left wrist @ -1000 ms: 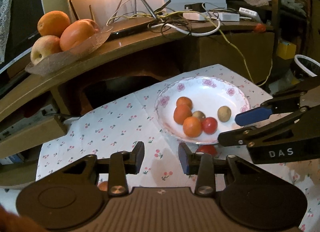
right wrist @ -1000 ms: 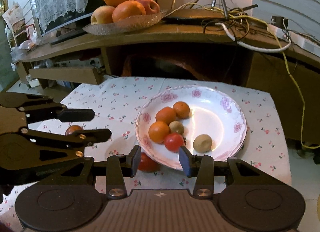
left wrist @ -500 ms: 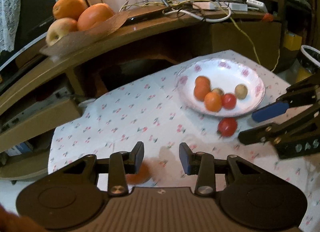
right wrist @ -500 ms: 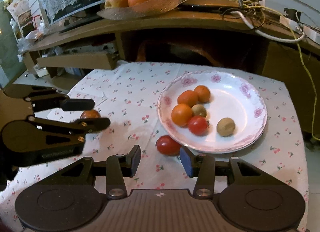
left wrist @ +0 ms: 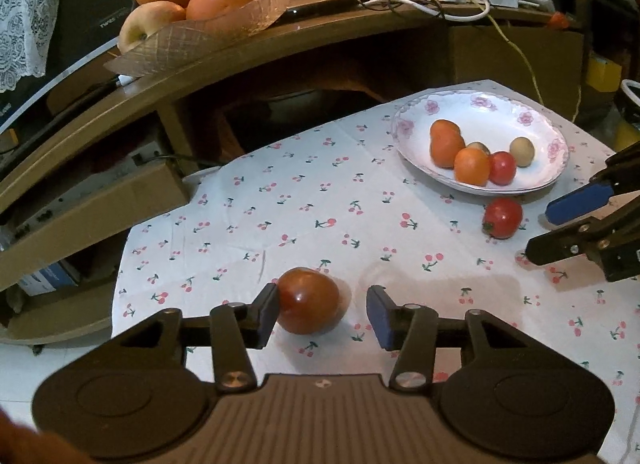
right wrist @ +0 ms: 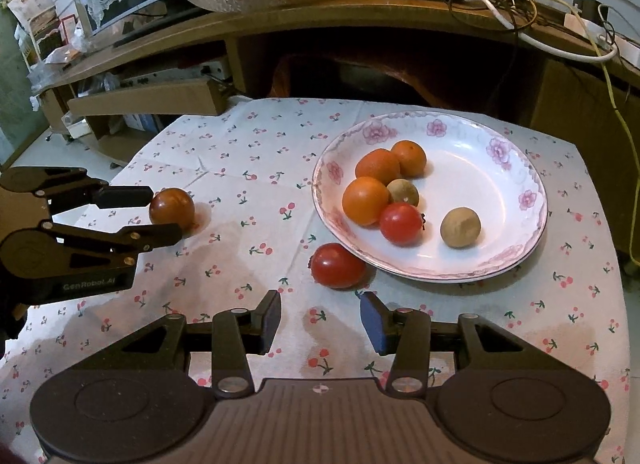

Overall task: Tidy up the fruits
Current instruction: 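Grasp the red apple with the left gripper while the right gripper grasps the red tomato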

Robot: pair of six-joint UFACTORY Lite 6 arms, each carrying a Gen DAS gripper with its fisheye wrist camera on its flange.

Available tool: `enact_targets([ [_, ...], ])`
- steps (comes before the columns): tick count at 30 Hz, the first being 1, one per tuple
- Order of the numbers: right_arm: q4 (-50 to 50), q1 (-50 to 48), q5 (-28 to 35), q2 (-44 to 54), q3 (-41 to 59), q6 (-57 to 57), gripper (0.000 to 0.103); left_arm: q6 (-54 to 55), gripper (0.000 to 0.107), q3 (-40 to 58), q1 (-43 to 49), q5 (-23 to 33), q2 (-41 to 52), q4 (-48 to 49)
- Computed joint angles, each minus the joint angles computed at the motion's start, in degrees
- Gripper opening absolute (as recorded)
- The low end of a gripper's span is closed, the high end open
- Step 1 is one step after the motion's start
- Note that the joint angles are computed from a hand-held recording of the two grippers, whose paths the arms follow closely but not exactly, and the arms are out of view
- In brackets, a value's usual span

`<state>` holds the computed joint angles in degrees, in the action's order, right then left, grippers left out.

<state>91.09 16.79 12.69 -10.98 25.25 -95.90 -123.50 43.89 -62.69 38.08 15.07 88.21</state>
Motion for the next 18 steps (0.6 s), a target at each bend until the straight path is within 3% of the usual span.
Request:
enact_targets([
  [9, 11.50, 0.25, -0.52, 3.34, 0.69, -10.03, 0.049, -6.46, 0.059, 0.73, 3.91, 0.80, 4.84, 5.46],
  [18, 37.18, 2.18, -1.78, 6.86, 1.45, -31.62, 0.049, -14.37, 0.057, -0.36, 7.07, 0.79, 6.51, 12.21],
])
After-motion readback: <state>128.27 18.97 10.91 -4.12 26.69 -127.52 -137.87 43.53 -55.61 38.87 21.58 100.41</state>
